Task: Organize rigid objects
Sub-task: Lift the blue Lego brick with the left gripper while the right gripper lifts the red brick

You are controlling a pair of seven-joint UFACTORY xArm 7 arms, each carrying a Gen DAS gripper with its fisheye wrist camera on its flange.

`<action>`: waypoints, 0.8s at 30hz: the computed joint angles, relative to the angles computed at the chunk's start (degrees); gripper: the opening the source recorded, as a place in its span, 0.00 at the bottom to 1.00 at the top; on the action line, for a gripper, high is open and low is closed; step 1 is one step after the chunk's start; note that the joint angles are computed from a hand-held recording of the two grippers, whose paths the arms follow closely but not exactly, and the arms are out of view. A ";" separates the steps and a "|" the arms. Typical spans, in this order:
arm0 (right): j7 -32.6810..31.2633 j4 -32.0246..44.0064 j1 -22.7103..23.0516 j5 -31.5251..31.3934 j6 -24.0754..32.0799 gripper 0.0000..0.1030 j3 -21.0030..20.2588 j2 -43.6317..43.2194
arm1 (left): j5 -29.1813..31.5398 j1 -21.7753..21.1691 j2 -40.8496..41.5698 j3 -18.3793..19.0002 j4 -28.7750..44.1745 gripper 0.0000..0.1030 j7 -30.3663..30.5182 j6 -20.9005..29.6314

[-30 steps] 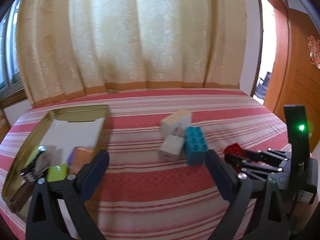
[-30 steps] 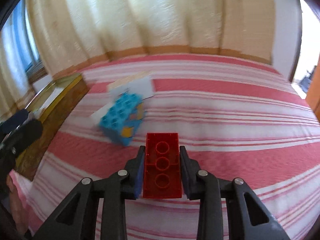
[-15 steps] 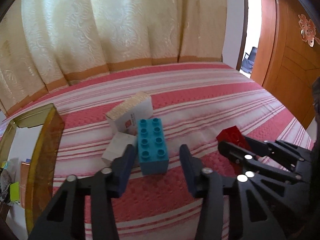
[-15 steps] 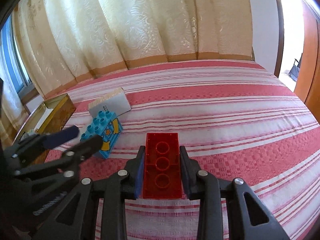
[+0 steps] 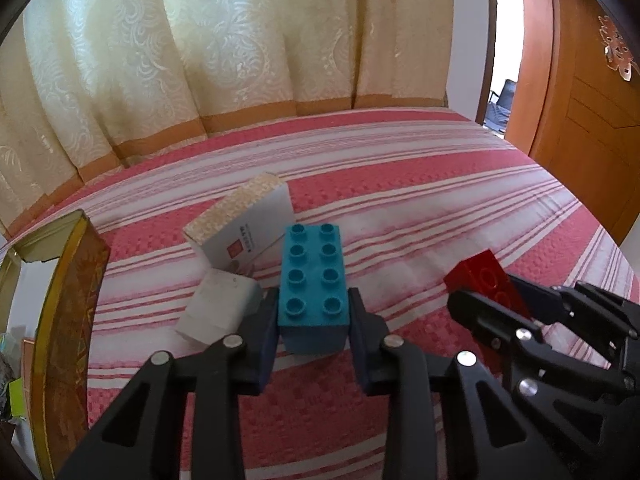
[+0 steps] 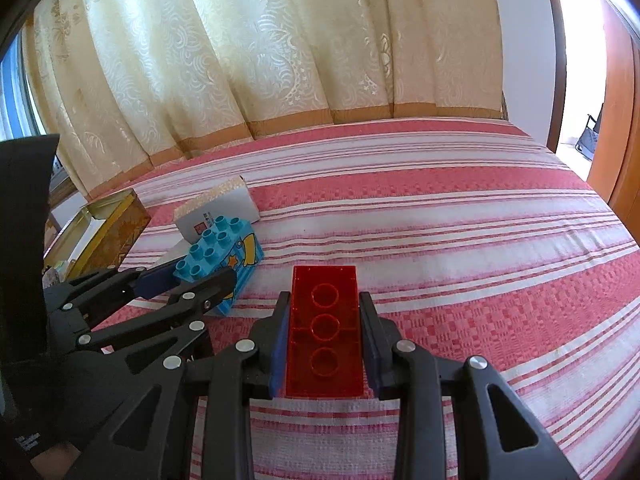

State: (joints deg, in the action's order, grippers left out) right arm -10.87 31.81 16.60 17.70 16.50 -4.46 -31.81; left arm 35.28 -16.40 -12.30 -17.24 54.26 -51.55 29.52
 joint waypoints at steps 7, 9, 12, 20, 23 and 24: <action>1.09 -2.94 -0.21 -0.97 -5.06 0.33 0.70 -2.89 | 8.22 2.39 -5.50 -2.77 -3.44 0.29 -7.43 -0.14; 0.80 -3.95 1.11 -1.02 -6.91 0.33 -0.36 -4.04 | 9.44 3.68 -7.50 -3.44 -4.86 0.29 -9.64 -0.92; 1.42 -4.56 1.64 -1.95 -8.35 0.33 -0.58 -4.76 | 9.86 5.56 -10.42 -4.10 -7.10 0.29 -11.62 -2.76; 1.20 -6.76 9.62 -0.60 -14.97 0.33 -5.61 -7.06 | 10.99 12.09 -18.83 -8.24 -12.71 0.29 -14.93 -5.76; 2.80 -7.54 10.21 -1.88 -18.67 0.33 -4.88 -6.94 | 10.32 14.17 -21.86 -9.33 -14.64 0.29 -14.97 -6.96; 3.54 -7.63 9.99 -2.55 -19.49 0.33 -4.36 -6.75 | 10.02 14.90 -22.96 -9.67 -15.35 0.29 -15.00 -7.47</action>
State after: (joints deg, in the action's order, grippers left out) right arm -7.33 24.18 26.59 15.14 -2.99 -8.81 -38.55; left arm 45.30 -1.50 -35.26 -26.91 38.91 -66.55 22.05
